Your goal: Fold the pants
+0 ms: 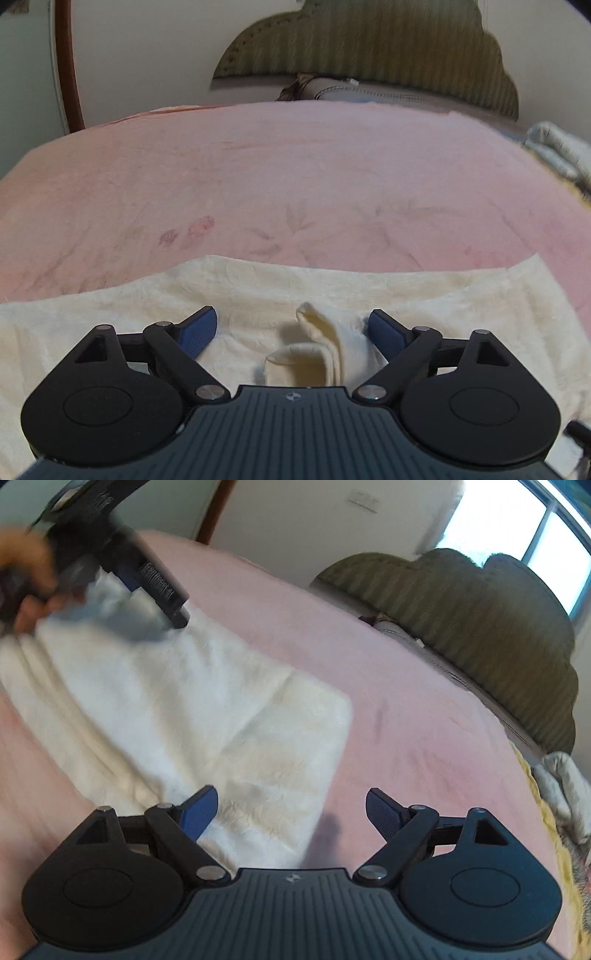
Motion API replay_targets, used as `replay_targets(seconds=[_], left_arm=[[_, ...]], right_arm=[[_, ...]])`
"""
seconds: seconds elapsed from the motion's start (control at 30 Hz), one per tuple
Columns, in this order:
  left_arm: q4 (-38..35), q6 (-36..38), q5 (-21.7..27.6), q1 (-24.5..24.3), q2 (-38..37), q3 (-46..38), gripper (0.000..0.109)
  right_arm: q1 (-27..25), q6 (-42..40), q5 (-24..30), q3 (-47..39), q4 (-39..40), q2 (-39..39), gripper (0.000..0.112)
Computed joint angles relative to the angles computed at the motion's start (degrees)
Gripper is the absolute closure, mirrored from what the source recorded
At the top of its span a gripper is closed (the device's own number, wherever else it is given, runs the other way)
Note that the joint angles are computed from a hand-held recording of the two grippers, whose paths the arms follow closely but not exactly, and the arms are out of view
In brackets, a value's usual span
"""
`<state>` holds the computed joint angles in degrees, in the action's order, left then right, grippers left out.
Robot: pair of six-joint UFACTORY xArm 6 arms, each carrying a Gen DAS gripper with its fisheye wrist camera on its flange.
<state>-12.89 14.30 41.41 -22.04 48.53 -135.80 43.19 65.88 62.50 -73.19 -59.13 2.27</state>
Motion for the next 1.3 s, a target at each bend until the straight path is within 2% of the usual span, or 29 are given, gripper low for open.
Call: replay_targets(seconds=[0.07,0.17,0.2,0.27,0.33,0.4,0.5,0.57,0.63,0.7,0.73,0.87,0.97,1.1,1.13,1.17,1.2,1.23,1.3], left_arm=[[-0.5,-0.2,-3.8,0.4,-3.5,5.6,0.019],[-3.1,-1.1,-8.1,1.3,-8.3,13.0,0.017],[-2.5,-3.0,-8.8,1.7,-9.7,15.0,0.017],[-2.4,-2.0,-6.9,2.1,-10.3,15.6,0.016],[-0.4,-1.6,-8.7,2.4,-13.0,20.2,0.015],[-0.6,-1.8,-13.0,3.0,-16.6,25.9,0.017],[-6.0,-2.7,-14.2,4.5,-21.0,31.2,0.016],[-13.3,-3.2,-10.7,5.6,-22.2,31.4,0.016],[-22.9,-0.6,-3.8,7.2,-22.7,30.3,0.017],[-28.8,1.1,1.8,8.6,-23.0,29.5,0.017],[-30.5,1.6,2.9,8.8,-23.7,30.3,0.017],[-31.8,4.2,4.6,9.4,-25.5,32.0,0.016],[-32.6,4.6,5.1,9.8,-26.2,33.3,0.016],[-36.3,4.1,10.6,10.9,-25.1,31.6,0.016],[-37.5,4.2,12.4,11.1,-24.7,30.8,0.016],[-38.7,4.2,14.3,11.4,-24.3,30.2,0.016],[-39.8,3.6,16.2,11.8,-23.6,29.3,0.016],[-40.9,3.0,18.0,12.1,-23.1,28.5,0.016],[-43.5,1.9,21.3,12.9,-21.9,27.2,0.016]], right_arm=[[0.3,-1.0,0.9,-0.5,2.0,-0.6,0.024],[1.4,1.7,1.8,-1.3,-0.9,-1.4,0.024],[1.1,3.9,-0.7,-0.6,-3.4,-2.2,0.024],[0.2,7.1,-7.2,-0.3,-6.8,-2.4,0.024],[-0.6,6.0,-9.8,-2.1,-6.7,0.1,0.024],[-0.8,-1.3,-6.8,-5.5,-1.4,4.9,0.025],[0.9,-0.8,-3.8,-6.6,-2.2,5.6,0.025],[1.8,2.0,-6.7,-6.3,-6.3,5.0,0.025],[2.1,1.4,-11.3,-8.3,-8.9,6.5,0.033],[3.0,-2.9,-12.6,-12.7,-11.0,10.5,0.053],[3.1,-6.1,-13.2,-14.9,-10.6,12.5,0.056],[3.4,-17.5,-14.6,-21.3,-5.4,18.4,0.062],[3.6,-18.1,-14.0,-22.7,-4.8,19.6,0.062],[4.6,-20.4,-8.4,-25.2,-6.2,21.6,0.064],[4.7,-21.5,-7.8,-26.1,-6.3,22.4,0.071],[4.5,-22.7,-7.9,-27.0,-6.0,23.2,0.087],[4.0,-23.6,-8.8,-27.3,-5.1,23.4,0.097],[3.4,-24.3,-10.7,-27.4,-3.8,23.6,0.101],[2.3,-23.9,-13.4,-27.1,-2.9,23.7,0.103]])
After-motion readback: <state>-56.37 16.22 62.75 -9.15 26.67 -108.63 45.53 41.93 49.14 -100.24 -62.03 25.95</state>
